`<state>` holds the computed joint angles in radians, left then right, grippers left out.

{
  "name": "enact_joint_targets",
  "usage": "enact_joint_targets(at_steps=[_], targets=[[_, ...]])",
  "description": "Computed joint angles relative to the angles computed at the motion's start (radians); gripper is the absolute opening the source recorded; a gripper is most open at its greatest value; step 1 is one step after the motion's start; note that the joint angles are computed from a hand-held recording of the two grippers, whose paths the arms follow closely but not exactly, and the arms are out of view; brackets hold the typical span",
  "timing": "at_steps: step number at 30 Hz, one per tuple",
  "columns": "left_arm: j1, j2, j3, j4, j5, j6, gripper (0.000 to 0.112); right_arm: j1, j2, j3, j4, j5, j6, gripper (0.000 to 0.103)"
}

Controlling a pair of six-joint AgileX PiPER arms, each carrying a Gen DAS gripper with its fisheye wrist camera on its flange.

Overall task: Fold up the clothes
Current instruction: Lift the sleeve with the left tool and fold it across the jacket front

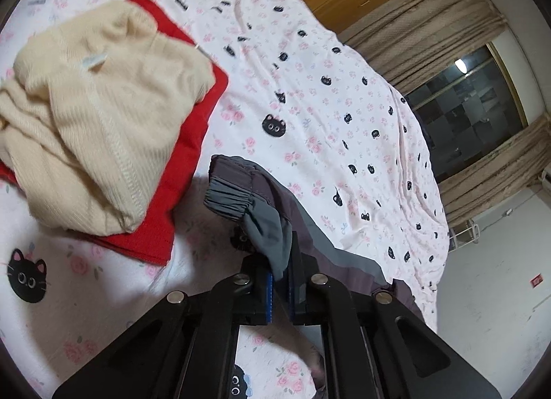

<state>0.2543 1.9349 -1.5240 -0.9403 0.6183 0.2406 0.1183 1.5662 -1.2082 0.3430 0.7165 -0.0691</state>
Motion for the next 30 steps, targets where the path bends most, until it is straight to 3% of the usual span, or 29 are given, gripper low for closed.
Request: enact_joint_targets(at_steps=[6,13,21,30], targets=[[-0.005,-0.020,0.026,-0.015,-0.032,0.032,0.004,-0.141,-0.060,0.068,0.211,-0.020,-0.133,0.077],[-0.027,-0.050,0.042,0.023,-0.074,0.029,0.003,-0.313,-0.087,0.136,0.387,0.025,-0.249,0.077],[-0.173,-0.135,-0.029,0.350,-0.156,-0.092,0.003,-0.331,-0.085,0.193,0.443,0.034,-0.321,0.077],[-0.415,-0.151,-0.186,0.768,-0.088,-0.322,0.003,-0.330,-0.073,0.211,0.492,0.047,-0.407,0.077]])
